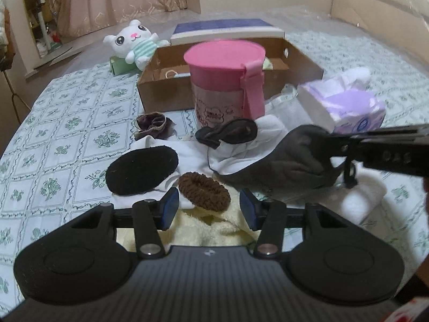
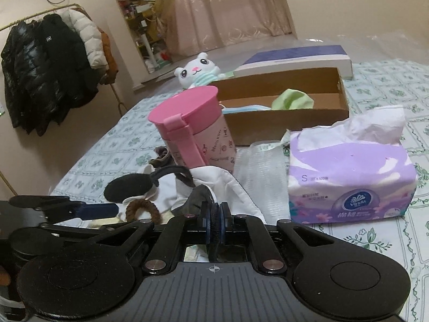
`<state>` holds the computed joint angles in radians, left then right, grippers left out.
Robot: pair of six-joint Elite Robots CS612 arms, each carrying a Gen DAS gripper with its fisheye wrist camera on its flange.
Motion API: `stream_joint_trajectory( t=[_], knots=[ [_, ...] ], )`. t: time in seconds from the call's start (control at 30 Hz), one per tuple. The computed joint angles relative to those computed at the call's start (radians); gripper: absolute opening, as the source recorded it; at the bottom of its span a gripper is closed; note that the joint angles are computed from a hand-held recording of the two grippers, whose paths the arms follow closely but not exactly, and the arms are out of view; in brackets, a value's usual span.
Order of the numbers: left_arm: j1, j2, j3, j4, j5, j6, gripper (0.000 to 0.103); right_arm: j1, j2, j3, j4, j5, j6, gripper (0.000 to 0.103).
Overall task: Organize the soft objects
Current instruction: 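Grasp the brown hair tie with the left gripper while the right gripper grasps the black eye mask, then lift and carry the hair tie and eye mask with both grippers over the box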
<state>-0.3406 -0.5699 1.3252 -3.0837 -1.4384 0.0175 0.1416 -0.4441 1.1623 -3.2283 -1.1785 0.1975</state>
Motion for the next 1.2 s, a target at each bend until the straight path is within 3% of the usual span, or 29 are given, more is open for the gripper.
stream_joint_trajectory(
  t=[0.2, 0.37, 0.47, 0.83, 1.2],
  knots=[
    [-0.001, 0.028, -0.033, 0.027, 0.017, 0.052, 0.039, -0.002, 0.001, 0.003, 0.006, -0.002, 0.012, 0.007],
    [0.001, 0.031, -0.032, 0.016, 0.008, 0.059, 0.020, -0.002, -0.001, 0.007, 0.000, -0.001, 0.010, 0.007],
    [0.001, 0.026, -0.020, -0.008, -0.003, 0.062, 0.017, -0.002, -0.004, 0.012, -0.011, 0.001, 0.002, 0.007],
    [0.015, -0.034, 0.063, -0.096, -0.028, -0.003, 0.016, -0.009, -0.052, 0.072, -0.095, 0.046, -0.069, 0.007],
    [0.037, -0.094, 0.125, -0.169, 0.015, -0.030, 0.016, -0.037, -0.128, 0.145, -0.196, 0.092, -0.131, 0.006]
  ],
)
